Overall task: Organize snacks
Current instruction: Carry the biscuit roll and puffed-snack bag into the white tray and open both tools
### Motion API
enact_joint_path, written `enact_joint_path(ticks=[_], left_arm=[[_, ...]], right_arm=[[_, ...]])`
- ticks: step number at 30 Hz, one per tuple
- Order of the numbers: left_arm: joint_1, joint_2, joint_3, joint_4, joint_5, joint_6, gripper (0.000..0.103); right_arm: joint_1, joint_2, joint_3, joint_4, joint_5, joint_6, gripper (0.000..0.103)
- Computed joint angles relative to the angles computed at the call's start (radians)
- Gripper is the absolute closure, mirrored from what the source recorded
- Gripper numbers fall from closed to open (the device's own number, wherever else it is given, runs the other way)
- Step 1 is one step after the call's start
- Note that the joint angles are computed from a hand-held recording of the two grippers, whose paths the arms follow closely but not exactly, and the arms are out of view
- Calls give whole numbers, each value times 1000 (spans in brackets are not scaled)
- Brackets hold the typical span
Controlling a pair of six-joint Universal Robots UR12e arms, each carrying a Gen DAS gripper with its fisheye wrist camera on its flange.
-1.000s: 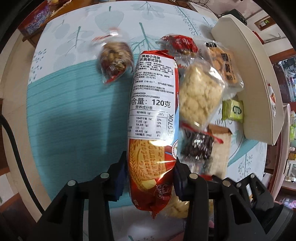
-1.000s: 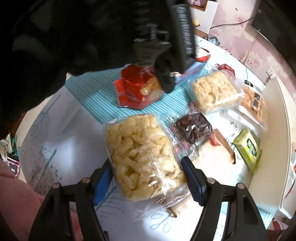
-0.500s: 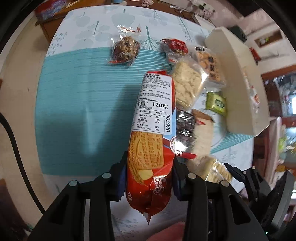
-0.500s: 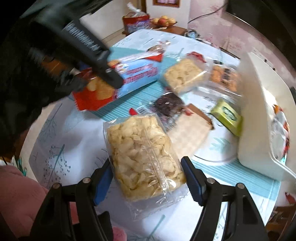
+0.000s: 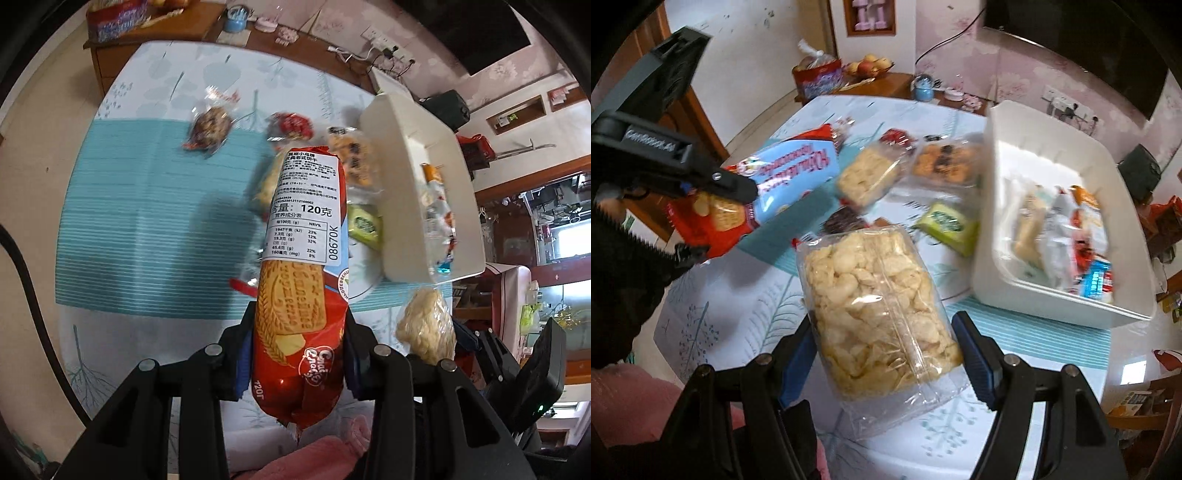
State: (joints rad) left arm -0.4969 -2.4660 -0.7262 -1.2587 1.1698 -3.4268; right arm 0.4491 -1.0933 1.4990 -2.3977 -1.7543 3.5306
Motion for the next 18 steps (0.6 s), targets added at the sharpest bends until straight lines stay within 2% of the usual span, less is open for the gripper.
enact_joint_path(ticks=[7,13,18], left_arm=[[-28,6,18,70,-5,-54,65],[-59,-33,95,96,-4,-99,65],[-85,-73,163,133,-7,-130,65]], right_arm=[[-35,-60,69,-51,-24,-11,31],[-68,-103,120,-91,-27,-24,31],[-94,-134,162,-116,-34,-71,31]])
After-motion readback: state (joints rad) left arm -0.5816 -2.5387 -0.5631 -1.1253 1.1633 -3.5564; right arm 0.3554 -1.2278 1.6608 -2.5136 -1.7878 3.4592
